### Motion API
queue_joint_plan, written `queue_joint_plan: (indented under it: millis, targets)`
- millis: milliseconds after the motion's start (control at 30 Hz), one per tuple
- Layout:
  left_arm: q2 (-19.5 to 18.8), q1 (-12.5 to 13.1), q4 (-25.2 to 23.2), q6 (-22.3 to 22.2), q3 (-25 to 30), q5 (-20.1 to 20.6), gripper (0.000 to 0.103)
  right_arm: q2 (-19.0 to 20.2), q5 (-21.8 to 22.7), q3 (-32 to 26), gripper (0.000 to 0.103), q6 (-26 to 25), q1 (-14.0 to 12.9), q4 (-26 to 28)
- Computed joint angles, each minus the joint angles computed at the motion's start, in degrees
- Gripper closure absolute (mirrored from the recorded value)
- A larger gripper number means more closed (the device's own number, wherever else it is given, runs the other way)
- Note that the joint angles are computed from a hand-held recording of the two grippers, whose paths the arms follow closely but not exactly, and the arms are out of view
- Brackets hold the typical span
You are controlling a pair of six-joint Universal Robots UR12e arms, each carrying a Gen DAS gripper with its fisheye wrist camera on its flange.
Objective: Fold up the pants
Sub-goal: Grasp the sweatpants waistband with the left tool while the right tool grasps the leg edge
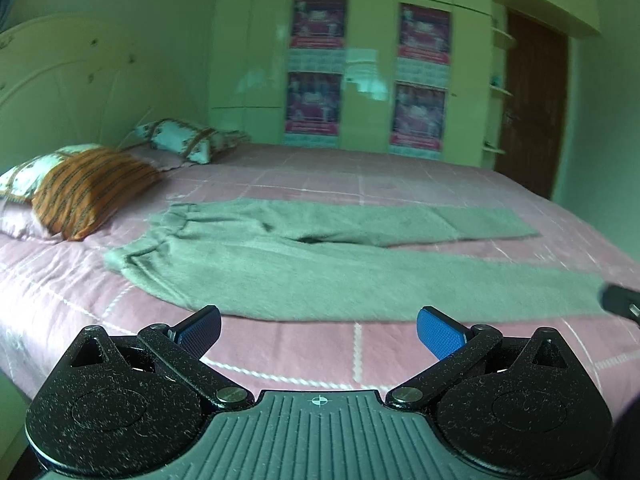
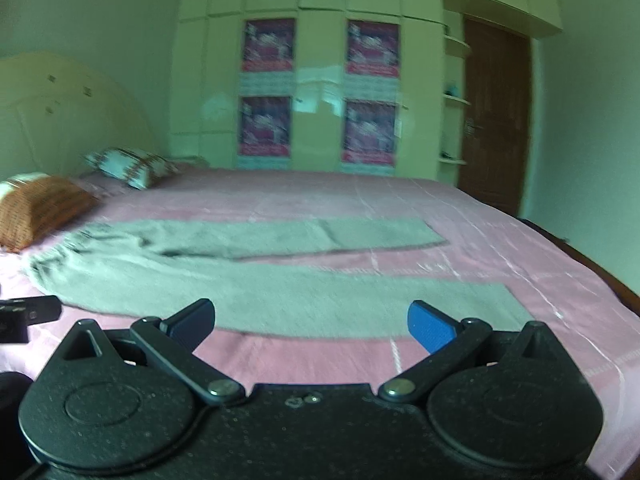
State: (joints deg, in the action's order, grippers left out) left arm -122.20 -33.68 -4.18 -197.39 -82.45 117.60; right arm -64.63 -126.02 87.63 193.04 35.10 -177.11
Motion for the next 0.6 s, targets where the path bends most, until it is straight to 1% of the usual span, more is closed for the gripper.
queue_joint_plan:
  millis: [33,67,100,133,167,233,267,333,400,467,567,600]
  targets:
    - [-0.3,0.2,-1.3,-0.7,0.7,1.3,0.0,-0.2,1.4,-0.2,0.006,-0.4,-0.4,0.4]
    - [-0.4,0.7,-2.2,-0.8,1.2,0.6,0.0,-0.2,2.2,-0.3,0.006,-1.1,-0.8,0.1]
    - [-0.5,1.4,-2.5,-0.6,1.5,-1.3,0.0,-0.1,3.4,-0.4,0.006,-1.7,-1.2,-0.1]
    - [-0.8,1.8,-2.6,-0.3,2.1,-1.8,0.0,0.1,4.7,-0.7,0.008,-2.1,-1.7,0.1]
    - [-1.4,2.0,-2.4,0.6,2.7,-1.0,0.0,0.3,5.3,-1.1,0.011,-2.6,-2.1,0.1]
    - [-2.6,2.3,-2.8,2.4,4.3,1.9,0.0,1.1,5.1,-2.2,0.011,-1.9,-2.5,1.3]
    - [-3.0,2.6,-3.8,2.4,5.0,2.3,0.0,1.3,5.8,-2.8,0.011,-0.9,-2.9,2.8]
    - [-3.5,3.5,-4.4,2.8,5.8,0.9,0.0,1.8,7.1,-3.9,0.011,0.8,-3.4,4.0]
    - [-4.2,4.4,-3.0,4.1,6.4,-0.3,0.0,2.2,7.8,-4.5,0.011,1.5,-3.7,4.2]
    - [-4.7,5.4,-2.2,5.1,7.0,-2.1,0.0,2.5,9.7,-5.3,0.014,1.4,-4.3,4.8]
    - [-5.1,7.6,-4.9,3.2,8.4,-6.8,0.0,3.5,13.7,-8.0,0.019,1.2,-5.5,8.1]
    - [-5.5,8.4,-5.9,2.4,9.2,-7.8,0.0,3.9,15.6,-8.8,0.021,0.9,-6.1,8.5]
